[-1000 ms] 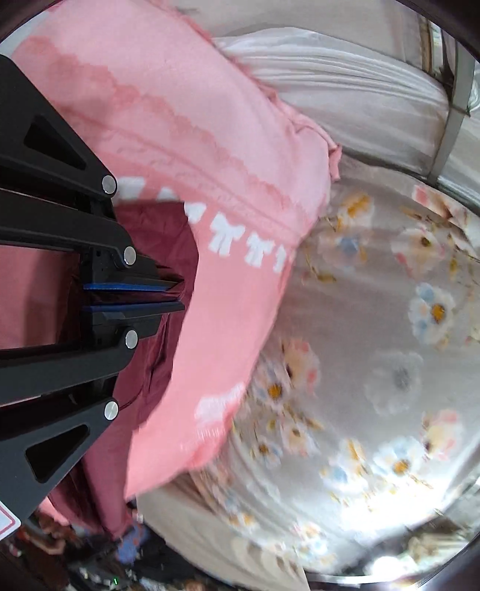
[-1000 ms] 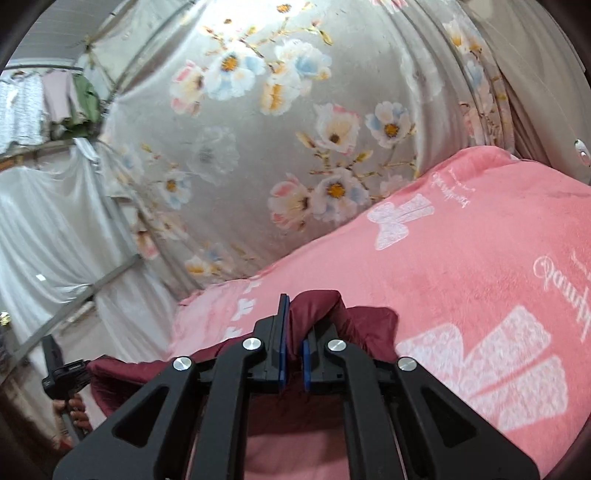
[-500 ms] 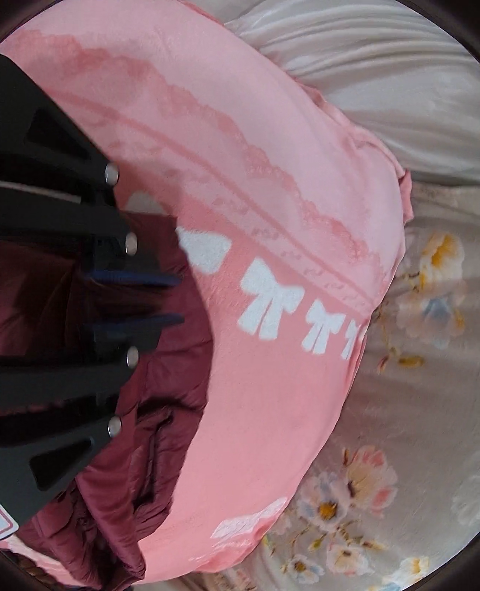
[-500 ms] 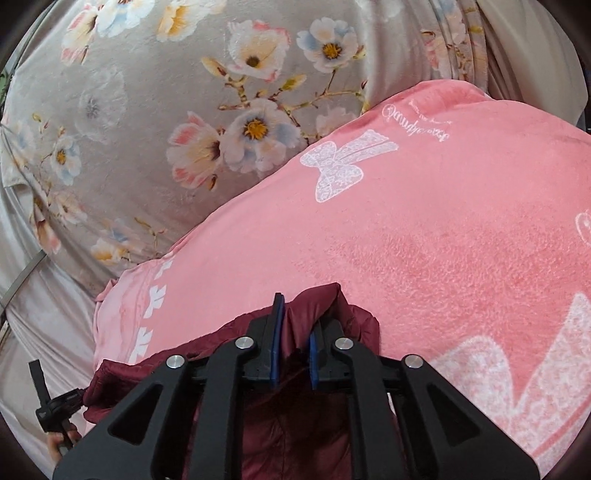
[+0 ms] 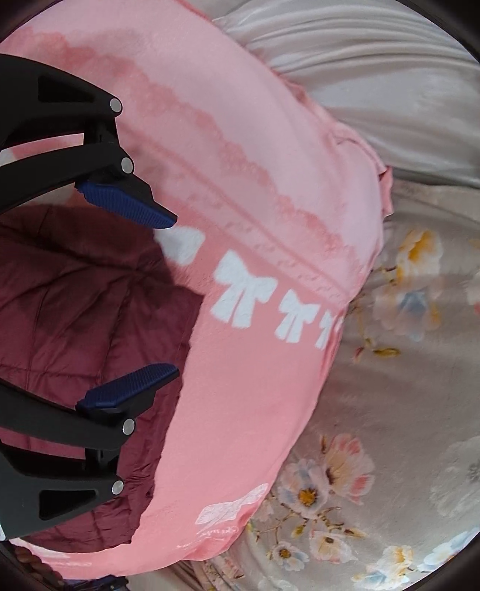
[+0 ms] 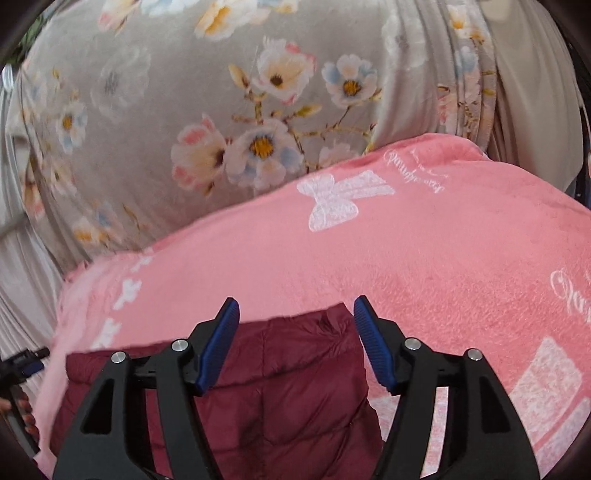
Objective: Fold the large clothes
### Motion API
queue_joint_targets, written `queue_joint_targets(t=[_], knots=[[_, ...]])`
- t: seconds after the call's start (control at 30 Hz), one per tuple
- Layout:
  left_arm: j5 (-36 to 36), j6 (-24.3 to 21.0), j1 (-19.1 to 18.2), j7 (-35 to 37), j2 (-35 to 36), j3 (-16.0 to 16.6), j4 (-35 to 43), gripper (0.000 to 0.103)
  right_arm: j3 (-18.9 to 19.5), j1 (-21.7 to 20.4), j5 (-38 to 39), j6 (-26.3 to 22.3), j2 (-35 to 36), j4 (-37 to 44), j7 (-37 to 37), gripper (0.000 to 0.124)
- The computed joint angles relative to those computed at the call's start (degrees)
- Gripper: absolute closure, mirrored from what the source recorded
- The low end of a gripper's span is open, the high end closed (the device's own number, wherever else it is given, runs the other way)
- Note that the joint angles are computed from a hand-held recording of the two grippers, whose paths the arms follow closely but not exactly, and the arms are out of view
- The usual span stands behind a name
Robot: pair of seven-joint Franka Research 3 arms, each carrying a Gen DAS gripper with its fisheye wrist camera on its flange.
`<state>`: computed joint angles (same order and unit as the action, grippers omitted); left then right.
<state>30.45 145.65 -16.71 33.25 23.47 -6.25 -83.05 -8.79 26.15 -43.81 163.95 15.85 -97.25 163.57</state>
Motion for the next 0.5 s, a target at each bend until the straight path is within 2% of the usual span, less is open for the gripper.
queue_joint_targets(t=[0.03, 0.1, 0.17, 0.33, 0.43, 0.5], knots=[[-0.5, -0.4, 0.0, 0.7, 0.7, -0.4, 0.8, 0.030, 2.4, -1.8, 5.0, -1.3, 1.1, 1.0, -5.3, 0.063], [-1.8, -2.0, -0.4, 3.5, 2.7, -1.4, 3.4, 0.030, 4.4, -3.1, 11.1, -3.9, 2.9, 3.0, -12.2, 0.074], [-2.1, -4.6, -1.8, 7.3, 5.3, -2.1, 7.2, 0.030, 5.9, -3.6, 16.2, -8.5, 5.5, 6.6, -19.1, 0.086], [2.1, -13.6, -7.2, 10.5, 12.6, 1.1, 17.9, 0.030, 5.5, -3.5, 24.6, -15.3, 10.9, 13.0, -26.5, 0.086], [0.2, -16.0, -7.0, 10.7, 15.6, 1.3, 21.4, 0.030, 4.9, -3.5, 27.9, -16.1, 13.2, 15.1, -29.0, 0.086], [0.1, -16.0, -7.0, 10.1, 16.3, 1.9, 21.4, 0.030, 4.5, -3.3, 29.4, -16.5, 14.4, 16.5, -30.4, 0.086]])
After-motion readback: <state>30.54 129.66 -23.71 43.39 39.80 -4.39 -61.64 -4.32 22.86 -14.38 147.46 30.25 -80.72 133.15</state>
